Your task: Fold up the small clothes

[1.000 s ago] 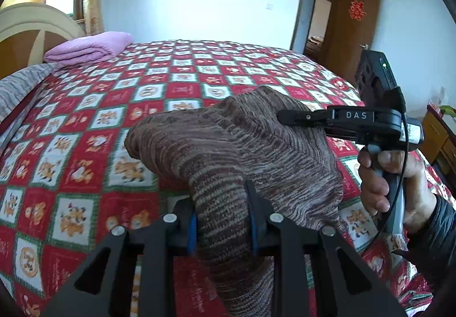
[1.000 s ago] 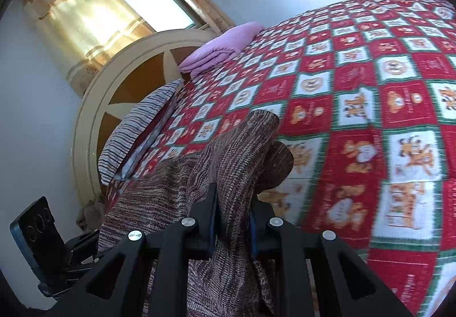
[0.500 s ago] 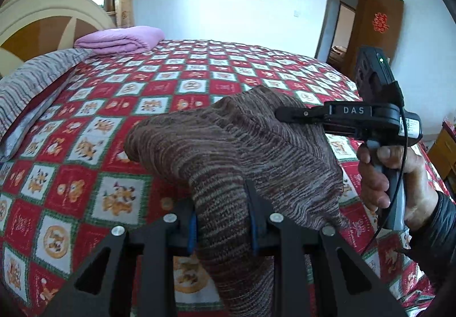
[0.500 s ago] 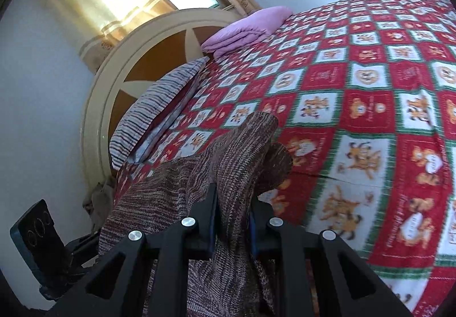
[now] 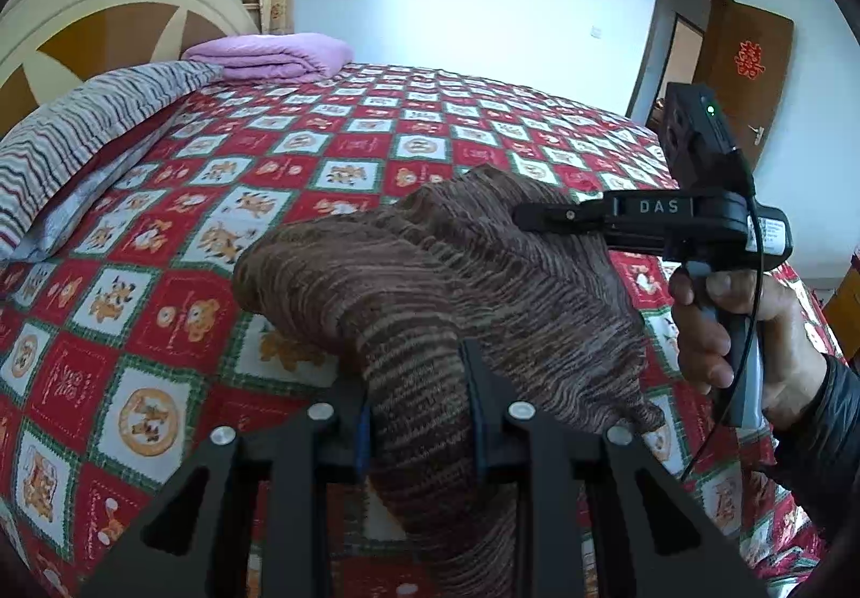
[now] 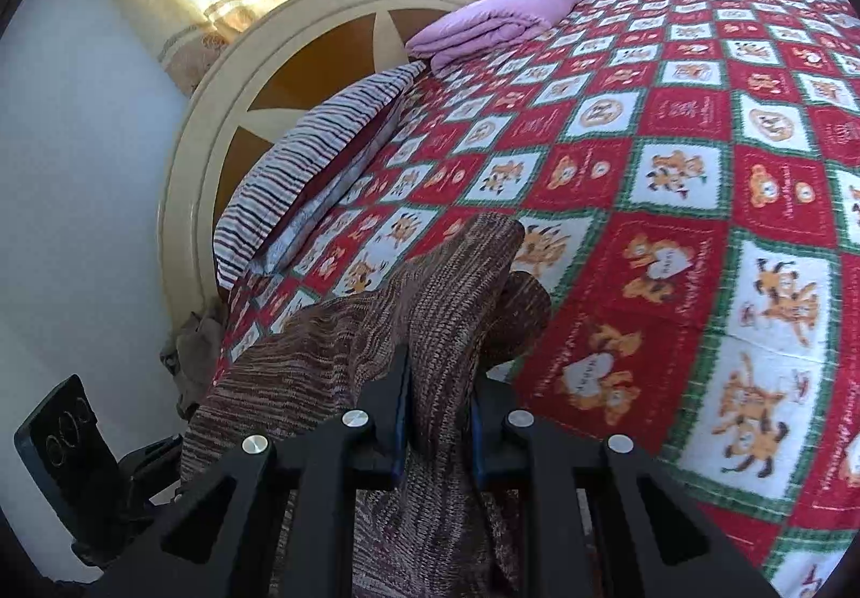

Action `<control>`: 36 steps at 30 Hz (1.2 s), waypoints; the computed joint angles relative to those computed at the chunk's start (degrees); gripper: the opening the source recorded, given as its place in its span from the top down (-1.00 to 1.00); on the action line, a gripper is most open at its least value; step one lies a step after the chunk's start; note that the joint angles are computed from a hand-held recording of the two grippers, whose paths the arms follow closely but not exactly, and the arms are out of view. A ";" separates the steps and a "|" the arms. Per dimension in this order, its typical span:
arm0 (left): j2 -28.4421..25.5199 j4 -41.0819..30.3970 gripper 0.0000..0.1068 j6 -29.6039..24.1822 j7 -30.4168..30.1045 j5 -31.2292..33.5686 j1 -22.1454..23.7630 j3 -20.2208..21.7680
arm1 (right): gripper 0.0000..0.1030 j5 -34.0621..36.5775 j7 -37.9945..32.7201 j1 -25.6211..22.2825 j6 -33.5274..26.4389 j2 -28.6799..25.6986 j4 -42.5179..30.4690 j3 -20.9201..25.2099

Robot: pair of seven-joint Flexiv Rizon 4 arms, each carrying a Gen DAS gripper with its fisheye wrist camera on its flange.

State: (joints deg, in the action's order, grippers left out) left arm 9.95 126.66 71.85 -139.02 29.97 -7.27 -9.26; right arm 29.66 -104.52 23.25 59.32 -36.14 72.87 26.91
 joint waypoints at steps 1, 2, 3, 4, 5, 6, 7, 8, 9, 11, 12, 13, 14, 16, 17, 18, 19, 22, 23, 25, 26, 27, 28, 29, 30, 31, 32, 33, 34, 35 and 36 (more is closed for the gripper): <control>0.28 0.37 0.47 -0.04 0.07 -0.07 0.05 0.24 | 0.66 -0.31 0.17 0.38 -0.37 -0.30 -0.46 -0.08; 0.56 0.76 0.47 0.01 0.01 -0.08 0.16 0.39 | 0.66 -0.75 0.30 0.91 -0.63 -0.60 -0.92 -0.21; 0.83 1.17 0.47 0.11 0.00 -0.15 0.30 0.52 | 0.66 -1.10 0.40 1.28 -0.82 -0.80 -1.23 -0.31; 1.09 1.59 0.47 0.10 -0.10 -0.16 0.55 0.62 | 0.66 -1.54 0.59 1.75 -1.02 -1.03 -1.57 -0.47; 1.26 1.86 0.47 0.08 -0.15 -0.21 0.75 0.57 | 0.66 -2.10 0.97 2.34 -1.18 -1.33 -1.97 -0.76; 1.32 2.18 0.47 0.26 -0.14 -0.34 0.97 0.66 | 0.66 -2.37 1.12 2.56 -1.32 -1.50 -2.11 -0.81; 1.28 2.51 0.47 0.48 0.00 -0.68 1.15 0.82 | 0.66 -2.94 1.64 3.13 -1.45 -1.93 -2.57 -1.13; 1.18 2.88 0.47 0.84 0.19 -1.12 1.29 1.04 | 0.66 -3.19 1.92 3.34 -1.47 -2.17 -2.72 -1.19; 1.16 3.24 0.47 1.23 0.39 -1.46 1.40 1.19 | 0.66 -3.31 2.05 3.39 -1.48 -2.31 -2.77 -1.13; 1.07 3.92 0.47 1.86 0.92 -2.32 1.54 1.45 | 0.66 -3.82 2.56 3.69 -1.66 -2.80 -3.04 -1.31; 1.13 4.15 0.47 2.00 1.04 -2.54 1.62 1.39 | 0.66 -4.04 2.79 3.78 -1.67 -2.98 -3.09 -1.36; 1.07 4.40 0.47 2.29 1.24 -2.79 1.71 1.40 | 0.66 -4.21 3.16 3.86 -1.83 -3.32 -3.31 -1.42; 0.94 4.60 0.47 2.61 1.43 -3.04 1.82 1.43 | 0.66 -4.38 3.43 3.93 -1.86 -3.52 -3.45 -1.44; 0.67 5.05 0.47 3.28 1.78 -3.54 1.98 1.55 | 0.66 -4.88 3.96 4.16 -1.93 -3.84 -3.64 -1.58; 0.49 5.25 0.47 3.51 1.92 -3.83 2.04 1.59 | 0.66 -5.15 4.25 4.29 -2.00 -4.07 -3.83 -1.67; 0.35 5.49 0.47 3.73 2.32 -4.30 1.99 1.76 | 0.66 -5.43 4.49 4.40 -2.06 -4.28 -4.03 -1.75; 0.20 5.68 0.47 3.88 2.44 -4.55 2.04 1.80 | 0.66 -5.70 4.71 4.48 -2.13 -4.49 -4.20 -1.83; -0.31 6.43 0.46 4.76 3.42 -6.05 1.92 2.40 | 0.66 -6.26 5.37 4.62 -2.22 -4.96 -4.58 -1.93; -0.47 6.62 0.46 4.97 3.65 -6.45 1.94 2.54 | 0.66 -6.40 5.56 4.66 -2.21 -5.10 -4.66 -1.93; -0.75 6.87 0.45 5.23 3.93 -6.90 1.99 2.58 | 0.66 -6.66 5.98 4.70 -2.22 -5.47 -4.84 -2.00; -0.92 6.83 0.44 5.09 3.93 -6.85 2.08 2.47 | 0.66 -6.91 6.39 4.84 -2.16 -5.68 -4.89 -2.21; -1.13 6.79 0.43 4.91 3.84 -6.80 2.16 2.40 | 0.66 -7.04 6.64 4.81 -2.11 -5.79 -4.88 -2.23; -1.41 6.80 0.41 4.88 3.85 -6.91 2.12 2.43 | 0.66 -7.15 6.92 4.80 -2.11 -5.98 -4.98 -2.25; -1.58 6.74 0.37 4.71 3.56 -6.77 2.15 2.38 | 0.66 -7.26 7.26 4.78 -2.09 -6.21 -5.10 -2.32; -1.71 6.66 0.35 4.44 3.08 -6.48 2.22 2.32 | 0.66 -7.41 7.52 4.75 -2.03 -6.37 -5.13 -2.38; -1.87 6.63 0.31 4.25 2.83 -6.36 2.21 2.39 | 0.66 -7.49 7.88 4.71 -1.99 -6.55 -5.20 -2.42; -1.99 6.62 0.26 4.01 2.82 -6.52 2.10 2.57 | 0.66 -7.49 8.20 4.58 -2.07 -6.81 -5.32 -2.39; -2.10 6.65 0.22 3.93 2.50 -6.45 2.08 2.69 | 0.66 -7.58 8.45 4.53 -2.06 -7.04 -5.41 -2.42; -2.29 6.76 0.15 4.15 2.40 -6.62 1.99 2.91 | 0.66 -7.76 8.77 4.57 -1.90 -7.24 -5.38 -2.57; -2.58 6.98 0.13 4.78 2.67 -7.02 1.82 3.26 | 0.66 -7.79 9.14 4.50 -1.86 -7.50 -5.40 -2.60; -2.90 7.20 0.11 5.31 2.99 -7.58 1.63 3.57 | 0.65 -7.74 9.30 4.38 -1.79 -7.74 -5.47 -2.44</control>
